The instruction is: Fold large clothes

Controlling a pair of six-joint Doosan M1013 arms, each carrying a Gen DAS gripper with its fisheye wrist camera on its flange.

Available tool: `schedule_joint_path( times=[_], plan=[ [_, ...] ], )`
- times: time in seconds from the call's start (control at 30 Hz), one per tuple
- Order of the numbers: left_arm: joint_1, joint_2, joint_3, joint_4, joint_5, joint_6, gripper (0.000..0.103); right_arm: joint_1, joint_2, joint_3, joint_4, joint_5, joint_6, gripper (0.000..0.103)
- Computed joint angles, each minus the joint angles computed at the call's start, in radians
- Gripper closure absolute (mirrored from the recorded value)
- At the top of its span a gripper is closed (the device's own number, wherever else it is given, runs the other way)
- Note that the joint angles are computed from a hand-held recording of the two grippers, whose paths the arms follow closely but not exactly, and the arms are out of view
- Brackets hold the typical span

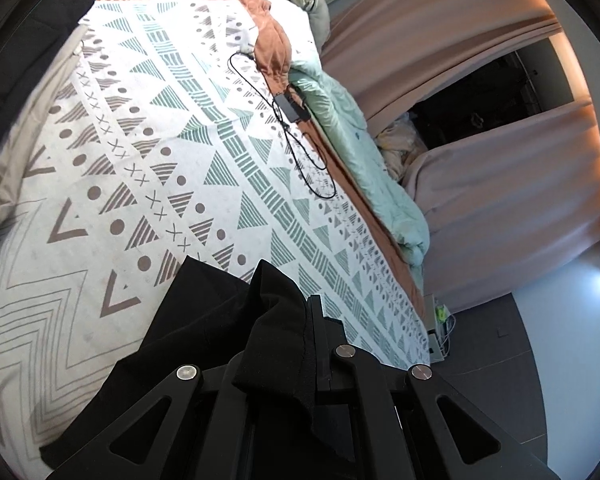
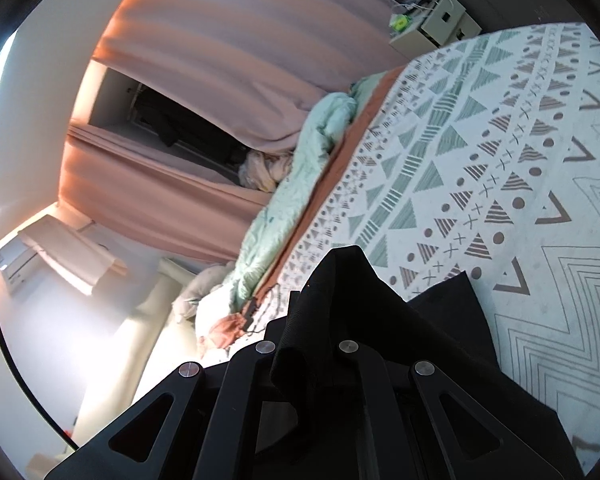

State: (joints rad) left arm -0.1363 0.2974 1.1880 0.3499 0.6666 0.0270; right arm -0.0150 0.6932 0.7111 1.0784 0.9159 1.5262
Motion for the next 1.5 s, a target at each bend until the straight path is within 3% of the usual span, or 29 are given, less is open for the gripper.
schedule_joint_path(
  times=[0.13,0.4,0.5,0.53,0.57,0.6,0.63,0.77,0.93,1.2,1.33,1.4,1.5],
  plan=[
    [0.018,0.038,-0.02,-0.037,0.004,0.031,0.101,0.009,0.036,-0.035,-0.042,-0.003,0.031,0.099],
    [0.041,0.082,-0.02,-0.079,-0.08,0.078,0.098,0.024,0.082,-0.07,-0.077,-0.019,0.031,0.098],
    [0.045,0.079,-0.01,-0.11,-0.122,0.11,0.075,0.031,0.1,-0.108,-0.127,-0.005,0.067,0.094],
    [0.043,0.073,-0.002,-0.096,-0.137,0.094,0.058,0.036,0.114,-0.146,-0.185,0.025,0.1,0.089],
    [0.039,0.064,0.009,-0.069,-0.154,0.069,0.039,0.04,0.123,-0.17,-0.211,0.05,0.106,0.08],
    [0.035,0.055,0.018,-0.031,-0.159,0.035,0.032,0.041,0.124,-0.173,-0.21,0.06,0.095,0.056],
    [0.029,0.045,0.025,0.02,-0.151,-0.008,0.028,0.042,0.113,-0.156,-0.205,0.053,0.08,0.041],
    [0.021,0.016,0.033,0.06,-0.09,-0.017,0.027,0.04,0.075,-0.11,-0.229,0.045,0.042,0.04],
    [0.003,-0.012,0.035,0.069,0.065,0.062,0.028,0.033,0.029,-0.05,-0.295,0.038,0.046,0.04],
    [-0.013,-0.027,0.07,0.023,0.214,0.179,0.028,0.03,-0.003,-0.004,-0.459,0.104,0.067,0.04],
    [-0.009,-0.012,0.079,-0.04,0.241,0.254,0.028,0.031,0.004,-0.006,-0.54,0.167,0.08,0.04],
    [-0.006,0.006,0.07,-0.057,0.271,0.285,0.032,0.033,0.017,-0.018,-0.569,0.211,0.085,0.04],
    [0.005,0.027,0.068,-0.12,0.279,0.334,0.052,0.039,0.035,-0.027,-0.593,0.253,0.096,0.04]
  ],
)
